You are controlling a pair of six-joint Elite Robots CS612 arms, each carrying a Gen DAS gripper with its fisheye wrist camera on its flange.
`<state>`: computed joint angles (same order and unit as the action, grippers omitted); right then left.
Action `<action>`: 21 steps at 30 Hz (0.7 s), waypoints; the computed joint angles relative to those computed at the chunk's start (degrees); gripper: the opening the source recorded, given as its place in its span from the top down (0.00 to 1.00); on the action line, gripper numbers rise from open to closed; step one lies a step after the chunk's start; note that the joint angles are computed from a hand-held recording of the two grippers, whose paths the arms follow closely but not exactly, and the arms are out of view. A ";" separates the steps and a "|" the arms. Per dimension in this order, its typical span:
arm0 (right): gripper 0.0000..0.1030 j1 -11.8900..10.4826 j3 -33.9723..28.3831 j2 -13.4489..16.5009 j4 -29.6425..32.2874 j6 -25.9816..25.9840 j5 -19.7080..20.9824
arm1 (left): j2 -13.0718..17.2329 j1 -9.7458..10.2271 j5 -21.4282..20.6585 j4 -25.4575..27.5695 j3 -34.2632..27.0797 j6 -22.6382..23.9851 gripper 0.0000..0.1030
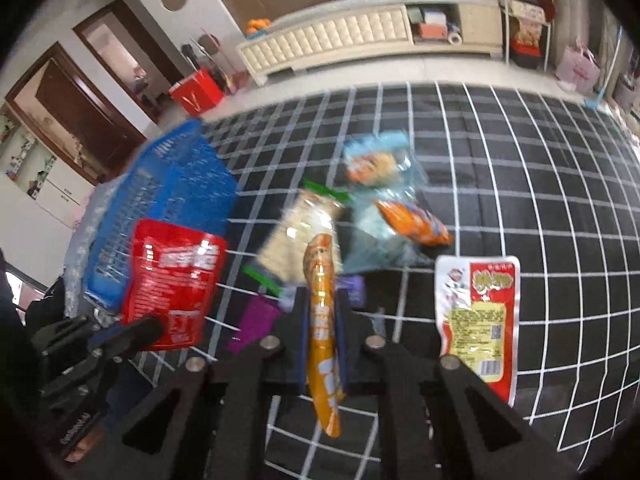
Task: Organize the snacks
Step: 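Lift the sausage stick with the right tool while the left tool lifts the red pouch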
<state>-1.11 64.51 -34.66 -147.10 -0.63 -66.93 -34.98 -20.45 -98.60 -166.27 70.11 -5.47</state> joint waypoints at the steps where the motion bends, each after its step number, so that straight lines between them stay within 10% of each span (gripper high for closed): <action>1: 0.86 0.21 0.05 -0.28 -0.67 0.07 0.34 | -0.44 0.05 0.18 -0.44 0.45 0.15 0.99; 21: 0.86 5.46 -3.34 -1.81 -6.34 -2.57 1.37 | -6.85 4.46 3.35 -5.97 5.33 4.88 0.99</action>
